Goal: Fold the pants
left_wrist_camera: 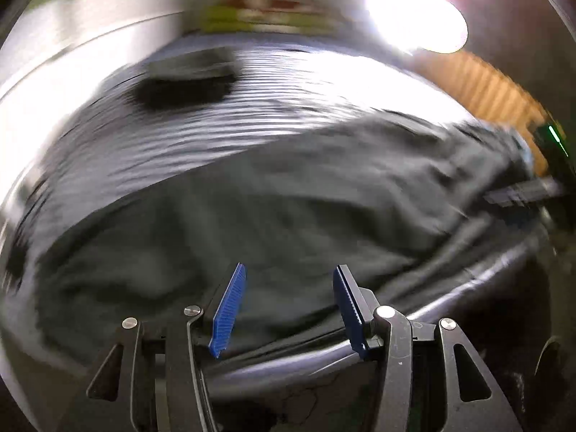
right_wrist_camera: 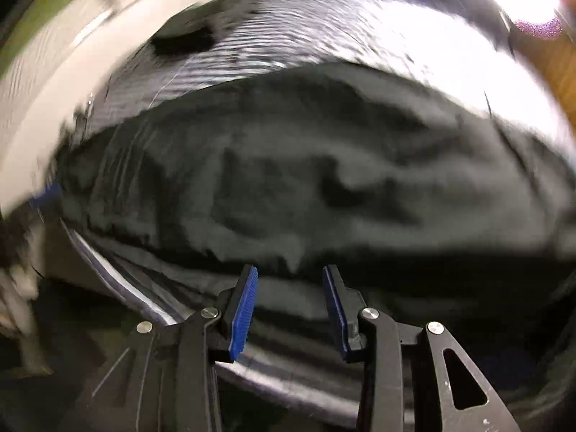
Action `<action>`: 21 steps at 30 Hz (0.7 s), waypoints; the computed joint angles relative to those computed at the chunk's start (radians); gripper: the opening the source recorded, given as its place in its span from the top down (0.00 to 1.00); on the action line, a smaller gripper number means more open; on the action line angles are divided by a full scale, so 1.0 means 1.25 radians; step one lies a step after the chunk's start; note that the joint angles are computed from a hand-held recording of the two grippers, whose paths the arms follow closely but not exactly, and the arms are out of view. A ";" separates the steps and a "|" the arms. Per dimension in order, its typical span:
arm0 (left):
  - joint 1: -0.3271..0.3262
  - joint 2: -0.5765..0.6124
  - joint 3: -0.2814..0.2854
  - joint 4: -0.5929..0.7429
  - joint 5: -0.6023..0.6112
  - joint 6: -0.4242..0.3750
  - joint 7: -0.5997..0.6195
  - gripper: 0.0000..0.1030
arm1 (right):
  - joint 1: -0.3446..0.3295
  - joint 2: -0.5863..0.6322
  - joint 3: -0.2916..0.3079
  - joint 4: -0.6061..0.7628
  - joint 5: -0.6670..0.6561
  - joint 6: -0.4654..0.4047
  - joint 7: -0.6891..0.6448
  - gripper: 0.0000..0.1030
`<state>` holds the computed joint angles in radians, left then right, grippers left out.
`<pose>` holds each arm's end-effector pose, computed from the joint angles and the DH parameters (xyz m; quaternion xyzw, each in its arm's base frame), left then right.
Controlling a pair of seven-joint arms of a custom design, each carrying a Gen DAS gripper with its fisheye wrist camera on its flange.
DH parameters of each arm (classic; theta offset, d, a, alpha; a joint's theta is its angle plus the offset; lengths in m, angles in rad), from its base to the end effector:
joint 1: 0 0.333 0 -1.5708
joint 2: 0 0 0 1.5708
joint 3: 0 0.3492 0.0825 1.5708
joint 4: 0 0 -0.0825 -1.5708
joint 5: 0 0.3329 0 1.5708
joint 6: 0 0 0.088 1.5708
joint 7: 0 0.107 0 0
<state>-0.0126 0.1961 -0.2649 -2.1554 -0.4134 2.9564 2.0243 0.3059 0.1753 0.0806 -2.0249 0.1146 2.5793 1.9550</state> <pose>0.5597 -0.1227 0.4441 -0.5533 0.7715 -0.2782 0.1455 0.5399 0.2148 0.4665 -0.6629 0.7232 -0.0310 0.1911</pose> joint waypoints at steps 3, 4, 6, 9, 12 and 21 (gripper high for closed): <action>-0.081 0.064 0.022 0.068 0.133 -0.024 -0.039 0.48 | -0.025 -0.014 -0.005 -0.062 0.089 0.055 0.045 0.67; -0.103 0.082 0.031 0.086 0.175 -0.035 -0.056 0.48 | -0.035 -0.012 0.000 -0.073 0.130 0.072 0.040 0.67; -0.145 0.118 0.049 0.127 0.260 -0.067 -0.079 0.48 | -0.063 -0.019 0.019 -0.113 0.257 0.137 -0.008 0.67; -0.165 0.145 0.052 0.161 0.319 -0.097 -0.112 0.48 | -0.097 -0.028 0.060 -0.136 0.477 0.199 -0.149 0.67; -0.152 0.169 0.029 0.198 0.310 -0.128 -0.122 0.48 | -0.072 -0.029 0.033 -0.150 0.461 0.225 -0.113 0.64; -0.167 0.195 0.039 0.261 0.355 -0.190 -0.140 0.48 | -0.087 -0.034 0.081 -0.112 0.774 0.286 -0.330 0.64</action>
